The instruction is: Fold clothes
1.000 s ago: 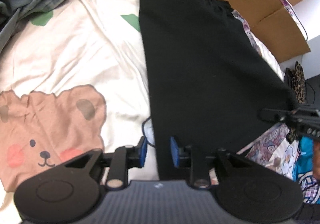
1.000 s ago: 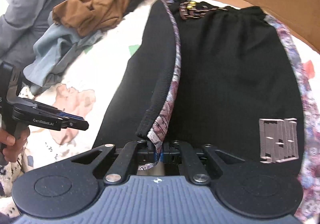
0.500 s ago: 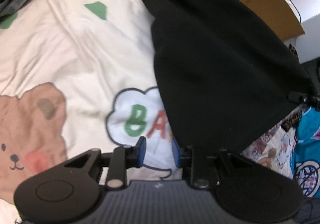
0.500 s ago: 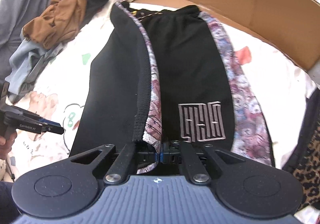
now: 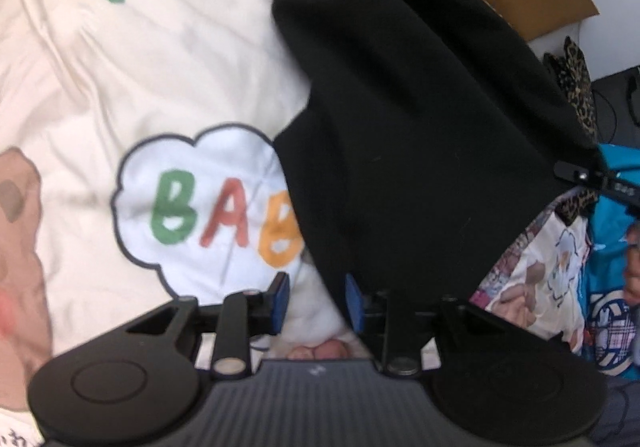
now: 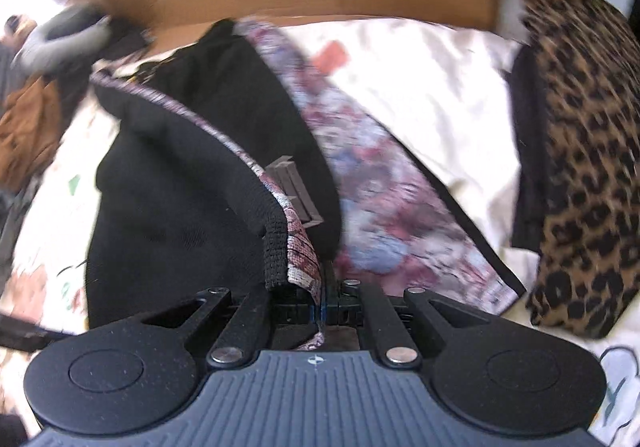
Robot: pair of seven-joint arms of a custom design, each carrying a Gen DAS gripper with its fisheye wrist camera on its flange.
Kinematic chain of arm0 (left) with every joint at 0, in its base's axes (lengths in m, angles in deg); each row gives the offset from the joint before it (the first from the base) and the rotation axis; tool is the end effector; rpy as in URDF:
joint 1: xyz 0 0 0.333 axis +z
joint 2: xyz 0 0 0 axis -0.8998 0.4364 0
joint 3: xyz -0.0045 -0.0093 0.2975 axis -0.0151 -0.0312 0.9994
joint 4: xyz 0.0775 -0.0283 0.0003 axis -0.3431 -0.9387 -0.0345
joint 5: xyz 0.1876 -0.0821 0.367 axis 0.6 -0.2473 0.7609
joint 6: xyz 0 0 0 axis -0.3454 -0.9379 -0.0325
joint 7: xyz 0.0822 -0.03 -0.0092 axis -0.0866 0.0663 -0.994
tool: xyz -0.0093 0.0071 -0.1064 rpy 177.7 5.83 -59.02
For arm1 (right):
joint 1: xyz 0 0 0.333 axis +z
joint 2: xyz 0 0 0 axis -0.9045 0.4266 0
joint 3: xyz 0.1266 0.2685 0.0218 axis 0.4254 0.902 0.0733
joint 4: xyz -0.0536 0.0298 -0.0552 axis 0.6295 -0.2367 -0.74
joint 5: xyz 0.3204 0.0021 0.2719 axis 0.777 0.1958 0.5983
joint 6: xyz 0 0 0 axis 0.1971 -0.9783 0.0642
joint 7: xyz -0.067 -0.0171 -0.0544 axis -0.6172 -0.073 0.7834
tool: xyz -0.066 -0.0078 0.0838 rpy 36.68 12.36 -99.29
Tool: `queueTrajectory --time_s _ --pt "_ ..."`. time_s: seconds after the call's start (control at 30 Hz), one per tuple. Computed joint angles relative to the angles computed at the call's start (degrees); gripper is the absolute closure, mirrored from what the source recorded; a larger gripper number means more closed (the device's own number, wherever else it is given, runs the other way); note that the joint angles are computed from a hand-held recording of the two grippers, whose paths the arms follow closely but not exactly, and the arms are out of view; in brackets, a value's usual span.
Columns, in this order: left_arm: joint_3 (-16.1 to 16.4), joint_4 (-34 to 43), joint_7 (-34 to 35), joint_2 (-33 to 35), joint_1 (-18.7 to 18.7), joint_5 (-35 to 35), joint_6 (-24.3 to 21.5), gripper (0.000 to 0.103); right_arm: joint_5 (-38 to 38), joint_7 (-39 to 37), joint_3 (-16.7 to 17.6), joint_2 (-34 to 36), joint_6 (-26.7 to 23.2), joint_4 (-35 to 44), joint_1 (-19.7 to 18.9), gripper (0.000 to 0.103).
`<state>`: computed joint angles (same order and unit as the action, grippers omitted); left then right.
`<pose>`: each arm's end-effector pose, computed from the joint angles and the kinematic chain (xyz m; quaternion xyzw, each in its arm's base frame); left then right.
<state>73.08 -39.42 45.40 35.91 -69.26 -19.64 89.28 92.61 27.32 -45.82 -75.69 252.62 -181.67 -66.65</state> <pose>0.7240 -0.1970 0.3615 0.6996 -0.6798 0.1851 0.1194 0.6086 -0.0178 0.3236 -0.5567 0.7884 -0.1042 0.2402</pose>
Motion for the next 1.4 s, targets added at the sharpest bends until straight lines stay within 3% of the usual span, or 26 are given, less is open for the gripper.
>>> queueTrajectory --time_s 0.07,0.17,0.33,0.43,0.57,0.6,0.7,0.8,0.87,1.03,1.1,1.17,1.3,1.4 --pt "-0.4 -0.3 0.0 0.1 0.2 -1.0 0.1 0.069 3.9 -1.4 1.1 1.1 2.0 -1.0 -1.0 0.102" --pt "-1.1 -0.3 1.2 0.4 0.2 -2.0 0.5 0.057 3.3 0.3 1.1 2.3 2.1 -1.0 -0.9 0.102" --pt "-1.0 -0.3 -0.1 1.3 -0.5 -2.3 0.9 0.056 1.2 0.4 1.7 3.1 3.1 -0.6 -1.5 0.097" --pt "-2.0 -2.1 0.1 1.0 0.5 -5.3 2.2 0.056 -3.4 3.0 0.2 3.2 3.6 -0.8 -0.2 0.091" --pt "-3.2 -6.0 1.0 -0.2 2.2 -10.7 5.7 0.052 -9.4 6.4 -1.2 3.1 4.9 -1.3 0.9 0.075" --pt "-3.5 -7.0 1.4 -0.5 2.6 -12.1 6.7 0.052 -10.8 7.7 -1.6 3.1 5.7 -1.4 1.2 0.067" --pt "-4.4 -9.4 3.7 -1.1 3.8 -15.7 8.8 0.051 -14.3 11.4 -2.6 3.0 8.0 -1.7 1.6 0.066" --pt "-4.9 -10.6 5.9 -1.4 4.6 -18.3 9.6 0.051 -15.4 11.2 -1.5 3.1 8.7 -1.6 0.2 0.067" --pt "-5.3 -11.1 7.3 -1.7 5.3 -20.2 9.2 0.056 -17.9 12.1 -2.2 3.2 7.8 -1.4 0.7 0.077" --pt "-5.6 -8.5 8.8 -1.0 5.6 -22.4 5.7 0.068 -12.6 10.0 1.5 2.9 8.5 -2.2 -2.9 0.098" --pt "-5.2 -8.0 8.9 -0.9 5.1 -21.9 5.2 0.088 -11.2 9.4 2.1 2.6 9.3 -2.6 -3.4 0.1" --pt "-5.2 -7.9 8.9 -1.0 4.9 -22.2 5.5 0.098 -11.8 10.5 1.3 2.2 10.4 -3.0 -2.7 0.101" --pt "-5.7 -7.2 10.4 -1.6 5.4 -23.7 5.5 0.1 -4.2 7.8 5.1 0.9 10.1 -3.1 -6.3 0.101" --pt "-6.3 -6.9 12.6 -2.2 6.1 -25.8 5.3 0.101 -4.0 8.5 3.1 -0.1 10.4 -3.6 -4.8 0.101"
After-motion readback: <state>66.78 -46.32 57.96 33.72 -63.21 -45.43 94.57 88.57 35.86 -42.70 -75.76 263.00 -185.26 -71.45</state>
